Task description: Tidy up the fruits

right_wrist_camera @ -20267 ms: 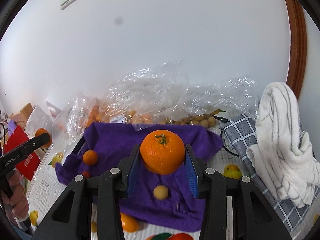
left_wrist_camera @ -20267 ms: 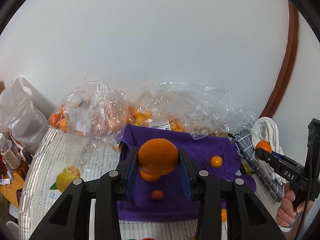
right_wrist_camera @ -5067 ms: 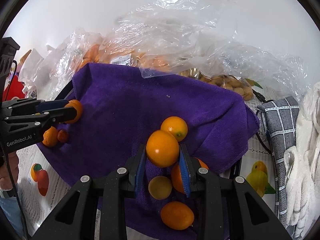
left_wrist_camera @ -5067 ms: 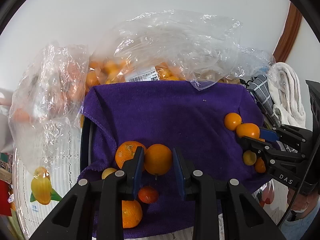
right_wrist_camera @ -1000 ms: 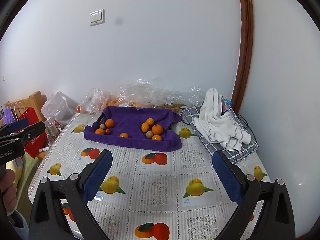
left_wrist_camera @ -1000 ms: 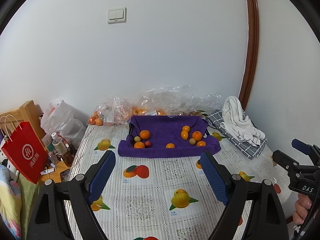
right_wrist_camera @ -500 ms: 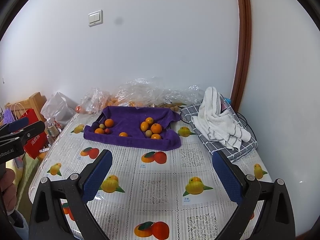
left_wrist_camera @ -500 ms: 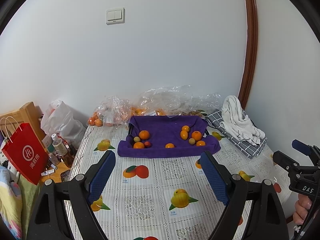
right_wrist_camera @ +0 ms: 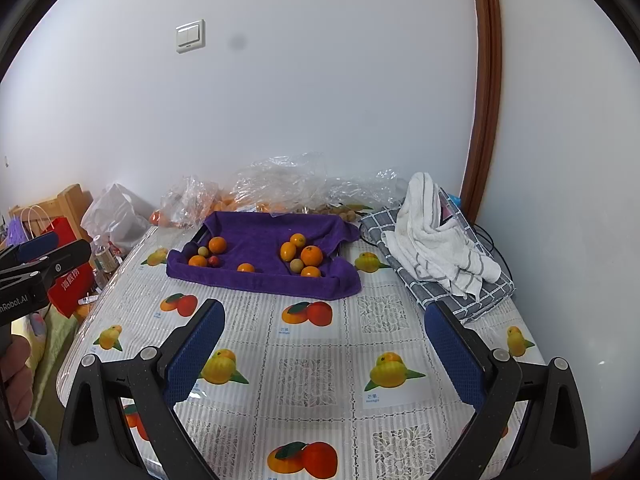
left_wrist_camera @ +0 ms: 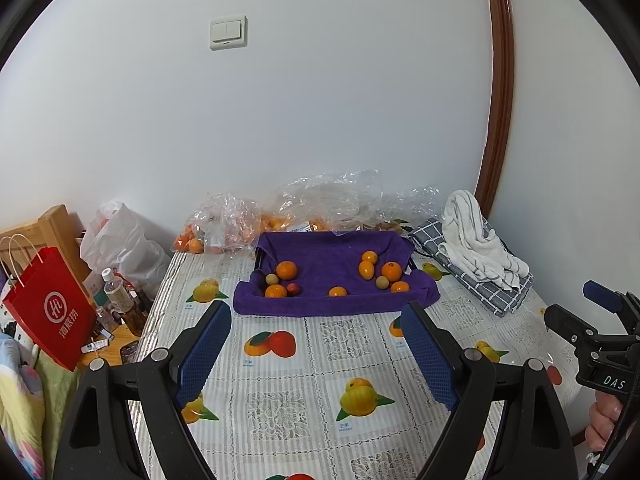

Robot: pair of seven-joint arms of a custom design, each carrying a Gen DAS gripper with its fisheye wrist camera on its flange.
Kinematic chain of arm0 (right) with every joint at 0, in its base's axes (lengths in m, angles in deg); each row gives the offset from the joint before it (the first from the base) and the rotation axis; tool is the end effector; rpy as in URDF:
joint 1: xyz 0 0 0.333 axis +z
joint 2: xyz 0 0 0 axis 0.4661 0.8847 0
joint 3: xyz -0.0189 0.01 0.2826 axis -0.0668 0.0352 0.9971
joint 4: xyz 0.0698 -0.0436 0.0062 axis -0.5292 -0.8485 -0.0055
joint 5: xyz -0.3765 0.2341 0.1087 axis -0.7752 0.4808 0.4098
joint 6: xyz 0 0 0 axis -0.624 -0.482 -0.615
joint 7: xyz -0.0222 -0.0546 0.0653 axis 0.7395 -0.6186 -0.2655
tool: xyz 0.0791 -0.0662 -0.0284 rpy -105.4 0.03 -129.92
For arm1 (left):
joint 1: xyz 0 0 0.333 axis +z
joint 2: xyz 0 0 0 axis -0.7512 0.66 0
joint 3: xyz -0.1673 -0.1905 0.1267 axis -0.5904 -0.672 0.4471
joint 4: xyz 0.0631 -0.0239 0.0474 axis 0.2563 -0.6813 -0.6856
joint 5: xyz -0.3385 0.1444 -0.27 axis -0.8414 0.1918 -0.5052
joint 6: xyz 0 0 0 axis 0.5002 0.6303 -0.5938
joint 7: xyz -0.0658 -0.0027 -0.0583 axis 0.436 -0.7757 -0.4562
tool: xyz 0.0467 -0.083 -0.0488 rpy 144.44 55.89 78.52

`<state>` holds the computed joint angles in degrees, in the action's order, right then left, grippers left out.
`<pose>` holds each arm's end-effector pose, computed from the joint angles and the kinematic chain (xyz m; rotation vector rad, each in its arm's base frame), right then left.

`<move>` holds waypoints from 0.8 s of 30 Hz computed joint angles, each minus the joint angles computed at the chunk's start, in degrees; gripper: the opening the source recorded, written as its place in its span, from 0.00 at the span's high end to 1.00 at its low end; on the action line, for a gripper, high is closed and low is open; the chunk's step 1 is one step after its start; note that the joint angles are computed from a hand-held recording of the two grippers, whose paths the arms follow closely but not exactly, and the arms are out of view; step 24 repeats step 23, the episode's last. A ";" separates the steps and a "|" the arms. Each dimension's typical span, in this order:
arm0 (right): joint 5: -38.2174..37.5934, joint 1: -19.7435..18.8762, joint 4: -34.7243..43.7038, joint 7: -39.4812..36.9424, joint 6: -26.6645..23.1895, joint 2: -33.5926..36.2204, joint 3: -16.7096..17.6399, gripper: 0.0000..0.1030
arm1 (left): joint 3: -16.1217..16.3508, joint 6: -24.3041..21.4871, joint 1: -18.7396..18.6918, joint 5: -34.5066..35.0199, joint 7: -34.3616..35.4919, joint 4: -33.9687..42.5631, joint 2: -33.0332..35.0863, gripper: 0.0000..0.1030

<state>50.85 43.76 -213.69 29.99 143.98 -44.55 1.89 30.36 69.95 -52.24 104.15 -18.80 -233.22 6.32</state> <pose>0.4244 0.0967 0.5617 -1.8458 1.3660 -0.6230 0.3745 -0.1744 0.5787 -1.7623 1.4195 -0.7567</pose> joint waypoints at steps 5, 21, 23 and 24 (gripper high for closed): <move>0.04 -0.06 -0.05 0.16 0.01 -0.07 0.15 0.04 | -0.03 -0.09 -0.02 0.09 -0.18 0.05 0.03 0.16; -0.05 0.13 -0.17 0.31 0.41 0.23 0.31 0.04 | 0.03 0.55 0.09 0.35 -0.13 0.23 0.80 0.16; -0.14 0.15 -0.11 0.34 0.51 0.46 0.41 0.04 | 0.20 0.87 0.13 0.36 0.09 0.17 1.15 0.16; -0.14 0.15 -0.11 0.34 0.51 0.46 0.41 0.04 | 0.20 0.87 0.13 0.36 0.09 0.17 1.15 0.16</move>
